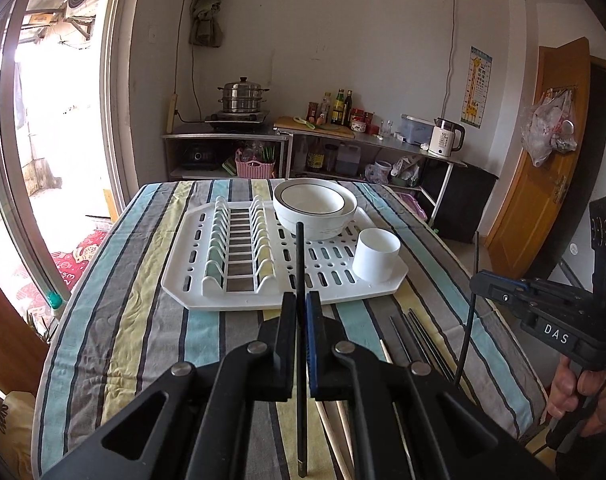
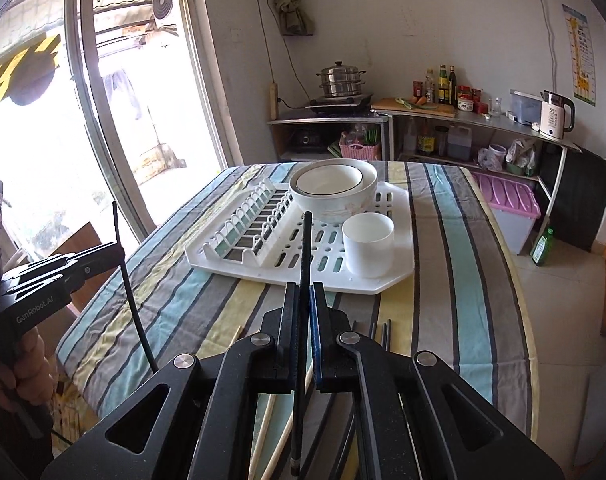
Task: Organize utensils
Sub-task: 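Lift the black chopsticks upright with both tools and carry them over the white cup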
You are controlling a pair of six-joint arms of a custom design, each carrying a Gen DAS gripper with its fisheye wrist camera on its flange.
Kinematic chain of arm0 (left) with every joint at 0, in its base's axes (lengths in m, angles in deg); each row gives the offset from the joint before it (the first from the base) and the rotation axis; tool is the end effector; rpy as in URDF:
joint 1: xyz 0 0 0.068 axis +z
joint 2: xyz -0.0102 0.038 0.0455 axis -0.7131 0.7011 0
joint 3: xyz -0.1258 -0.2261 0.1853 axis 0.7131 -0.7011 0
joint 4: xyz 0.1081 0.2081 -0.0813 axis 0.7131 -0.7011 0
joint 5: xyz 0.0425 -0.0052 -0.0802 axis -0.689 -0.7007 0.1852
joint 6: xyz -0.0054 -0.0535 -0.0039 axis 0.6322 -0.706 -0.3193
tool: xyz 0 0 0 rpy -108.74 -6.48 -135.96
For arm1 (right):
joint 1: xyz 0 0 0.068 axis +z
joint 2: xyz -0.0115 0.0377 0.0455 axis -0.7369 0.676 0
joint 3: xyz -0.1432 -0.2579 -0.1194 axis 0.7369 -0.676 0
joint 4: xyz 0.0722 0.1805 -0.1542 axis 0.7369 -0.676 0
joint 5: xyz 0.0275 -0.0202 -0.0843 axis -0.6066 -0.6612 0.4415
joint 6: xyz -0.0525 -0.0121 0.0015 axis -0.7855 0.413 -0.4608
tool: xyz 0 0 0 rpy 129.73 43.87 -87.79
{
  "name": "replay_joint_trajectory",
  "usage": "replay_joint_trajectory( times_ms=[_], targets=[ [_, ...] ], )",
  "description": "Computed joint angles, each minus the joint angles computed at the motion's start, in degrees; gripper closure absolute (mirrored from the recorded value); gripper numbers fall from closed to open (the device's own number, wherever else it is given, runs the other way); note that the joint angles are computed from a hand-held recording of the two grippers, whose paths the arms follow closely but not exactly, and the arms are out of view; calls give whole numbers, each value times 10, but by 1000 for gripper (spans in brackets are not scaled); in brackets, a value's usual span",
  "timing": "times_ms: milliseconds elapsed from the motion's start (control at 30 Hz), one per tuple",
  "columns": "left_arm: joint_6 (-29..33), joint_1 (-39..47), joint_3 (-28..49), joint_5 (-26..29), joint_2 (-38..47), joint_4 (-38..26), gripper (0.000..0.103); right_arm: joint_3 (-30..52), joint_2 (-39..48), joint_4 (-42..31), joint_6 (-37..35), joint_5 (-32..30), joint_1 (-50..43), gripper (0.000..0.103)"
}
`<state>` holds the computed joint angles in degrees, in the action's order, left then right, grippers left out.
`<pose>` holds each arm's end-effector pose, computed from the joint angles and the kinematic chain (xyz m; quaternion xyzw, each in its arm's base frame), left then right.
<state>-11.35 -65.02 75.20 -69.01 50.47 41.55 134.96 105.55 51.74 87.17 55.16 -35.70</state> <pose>0.3126 -0.1122 0.3819 0.1054 0.8781 -0.1220 0.4504 0.2987 0.0648 0.3140 -0.0605 0.8848 0.1014 0.4509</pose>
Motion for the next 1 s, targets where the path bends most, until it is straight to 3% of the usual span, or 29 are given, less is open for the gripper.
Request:
replay_joint_trajectory(
  times_ms=[333,567,733,1000],
  targets=[
    [8,-6,1,1,-14,-2,98,-19,-47,3,-10,-2,0,98],
    [14,-5,59,11,14,-18,98,7,-39,4,-19,-17,-25,98],
    [16,-7,159,26,74,-53,98,60,-5,-1,-25,-26,-52,98],
    [7,-22,405,51,210,-155,99,158,50,-9,-24,-46,-97,98]
  ],
)
